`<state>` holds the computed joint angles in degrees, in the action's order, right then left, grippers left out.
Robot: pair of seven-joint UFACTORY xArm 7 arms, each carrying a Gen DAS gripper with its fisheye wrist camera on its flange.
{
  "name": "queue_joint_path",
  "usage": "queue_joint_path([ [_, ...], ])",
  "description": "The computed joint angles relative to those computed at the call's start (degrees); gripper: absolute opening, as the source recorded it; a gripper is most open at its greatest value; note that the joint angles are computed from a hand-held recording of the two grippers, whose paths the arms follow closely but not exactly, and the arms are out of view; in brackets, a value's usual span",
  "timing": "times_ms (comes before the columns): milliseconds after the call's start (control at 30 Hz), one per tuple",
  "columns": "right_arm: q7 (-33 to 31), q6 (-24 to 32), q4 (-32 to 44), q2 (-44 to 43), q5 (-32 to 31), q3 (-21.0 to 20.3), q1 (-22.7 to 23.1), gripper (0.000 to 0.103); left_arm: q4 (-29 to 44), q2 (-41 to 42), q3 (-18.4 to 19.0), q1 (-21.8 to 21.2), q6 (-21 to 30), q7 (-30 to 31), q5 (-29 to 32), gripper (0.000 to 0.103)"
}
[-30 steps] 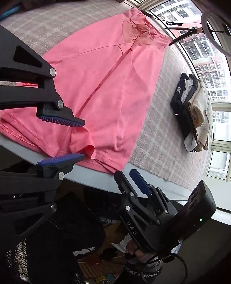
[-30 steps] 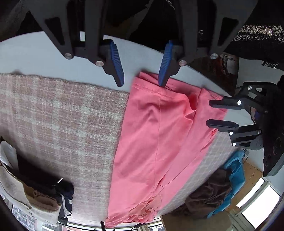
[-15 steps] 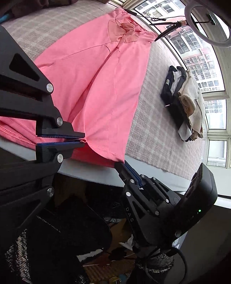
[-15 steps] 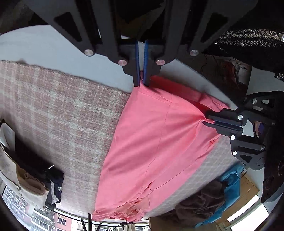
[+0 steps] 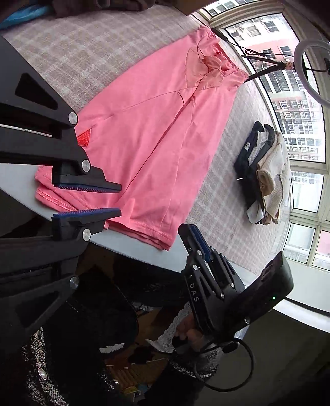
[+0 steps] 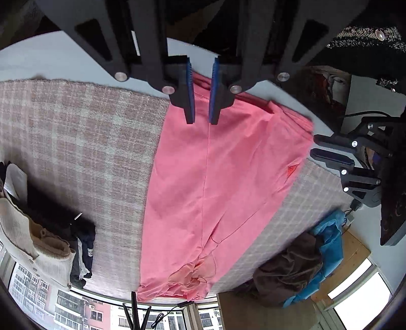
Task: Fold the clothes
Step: 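Pinch the folded hem edge with both grippers and smooth it, then open both grippers and move them to the shirt collar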
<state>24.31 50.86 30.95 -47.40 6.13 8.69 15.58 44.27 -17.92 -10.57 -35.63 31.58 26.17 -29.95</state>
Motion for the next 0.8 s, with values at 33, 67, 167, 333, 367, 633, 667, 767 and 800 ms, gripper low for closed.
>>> queue_joint_path([
  [33, 0.18, -2.72, -0.10, 2.20, -0.08, 0.60, -0.16, 0.016, -0.46, -1.36, 0.73, 0.87, -0.30, -0.71, -0.10, 0.014],
  [67, 0.30, -4.83, -0.06, 4.46, 0.09, 0.90, 0.03, 0.016, -1.13, -2.37, 1.15, 2.30, -1.24, -2.17, 0.74, 0.014],
  [167, -1.18, -5.87, 1.26, 10.09, 0.80, 0.53, 1.90, 0.016, -2.71, -4.72, 2.34, 6.75, -3.09, -6.92, 4.65, 0.014],
  [333, -5.62, 3.50, 5.93, 9.62, 4.23, -1.79, 5.25, 0.016, -2.77, -7.33, 5.77, 10.87, -5.58, -10.33, 8.11, 0.014],
  [367, -5.87, 5.13, 7.08, 8.73, 4.50, -1.92, 5.03, 0.016, -2.34, -7.49, 6.55, 11.18, -6.37, -10.37, 8.07, 0.015],
  [633, -4.86, -3.30, 16.03, 3.33, 2.33, -4.90, -5.23, 0.052, 3.30, -4.77, 6.68, 14.23, -11.65, -14.54, 10.15, 0.029],
  [667, -5.53, -4.38, 16.93, 4.51, 1.64, -5.48, -6.04, 0.052, 4.61, -3.57, 6.07, 14.89, -11.78, -15.72, 11.38, 0.029],
  [767, -7.46, -8.04, 19.60, 8.46, 0.43, -7.34, -8.20, 0.052, 9.69, 1.18, 3.96, 17.58, -12.44, -20.46, 15.90, 0.029],
  [800, -8.05, -9.69, 20.10, 10.14, 1.14, -8.44, -8.42, 0.052, 11.75, 3.23, 3.04, 18.74, -12.71, -22.80, 17.98, 0.029],
])
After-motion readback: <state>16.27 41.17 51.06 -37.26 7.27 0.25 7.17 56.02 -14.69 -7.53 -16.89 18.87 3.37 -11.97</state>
